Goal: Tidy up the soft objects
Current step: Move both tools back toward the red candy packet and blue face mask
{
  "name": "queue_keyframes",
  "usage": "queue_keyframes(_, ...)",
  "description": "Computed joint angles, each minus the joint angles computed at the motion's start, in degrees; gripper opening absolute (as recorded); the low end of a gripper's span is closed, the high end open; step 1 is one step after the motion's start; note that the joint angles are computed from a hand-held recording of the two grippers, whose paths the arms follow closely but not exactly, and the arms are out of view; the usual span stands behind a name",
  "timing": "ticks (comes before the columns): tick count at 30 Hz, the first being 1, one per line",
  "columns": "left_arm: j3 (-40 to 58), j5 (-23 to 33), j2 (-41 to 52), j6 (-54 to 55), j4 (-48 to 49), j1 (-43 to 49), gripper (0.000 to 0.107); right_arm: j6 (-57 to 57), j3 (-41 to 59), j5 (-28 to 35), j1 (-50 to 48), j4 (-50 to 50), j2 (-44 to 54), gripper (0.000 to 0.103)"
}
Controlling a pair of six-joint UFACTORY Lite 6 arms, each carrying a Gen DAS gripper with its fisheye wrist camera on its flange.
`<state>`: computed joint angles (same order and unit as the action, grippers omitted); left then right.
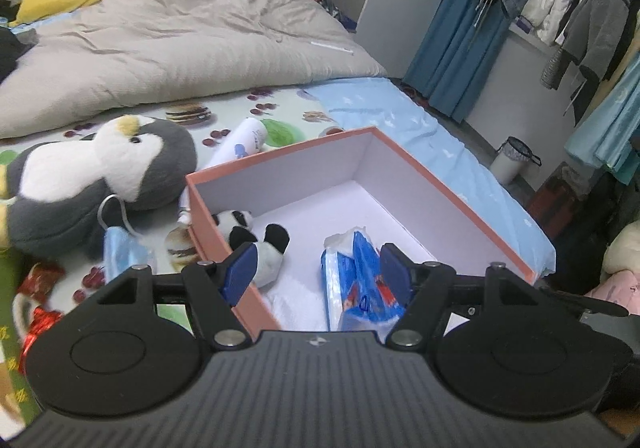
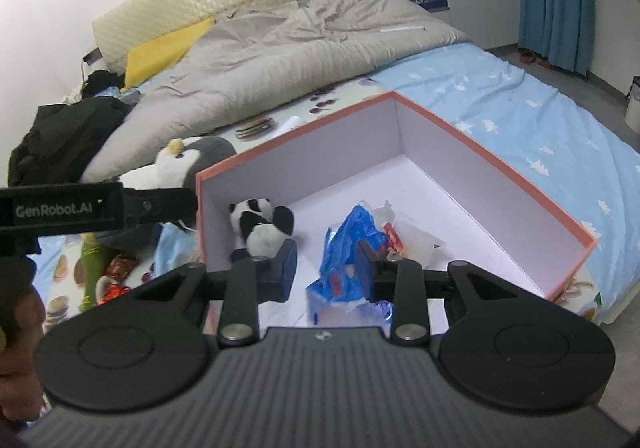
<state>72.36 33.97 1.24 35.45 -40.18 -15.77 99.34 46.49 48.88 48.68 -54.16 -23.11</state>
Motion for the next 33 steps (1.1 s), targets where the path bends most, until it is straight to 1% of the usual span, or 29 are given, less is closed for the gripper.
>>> queue_keyframes(5,-8.2,3.5,-11.0,3.7,-1.9,4.8,0.073,6.5,1.9,9.3,11.1,-2.1,0.4,0.035)
queue_keyframes(9,-14.3,7.9,-19.9,7.3,-3.9,10.5,0.073,11.5,3.8,16.1,19.9,-2.8,2.3,0.035)
queue_keyframes(15,-21.0,18.4,-31.4,13.7,-7.0,23.1,0.074,17.0,7.6,23.3,30.6,-2.7,6.7,0.035)
queue_keyframes(21,-23.7,30.3,-38.2,21.5,-9.0,38.3,0.074,19.3,11.8,26.4,37.4,-2.3,11.0,0.035)
queue_keyframes(24,-24.5,34.3,-39.9,24.8,-9.9,44.5,0.074,19.6,13.1,27.4,39.3,-2.2,12.4,0.035)
queue_keyframes(28,-25.9,41.9,-42.0,31.0,-11.3,56.1,0.074,19.8,14.2,27.6,40.7,-2.0,13.7,0.035)
queue_keyframes(33,-27.1,50.3,-42.8,38.2,-12.1,70.5,0.074,20.9,15.3,26.0,42.5,-2.7,16.0,0.035)
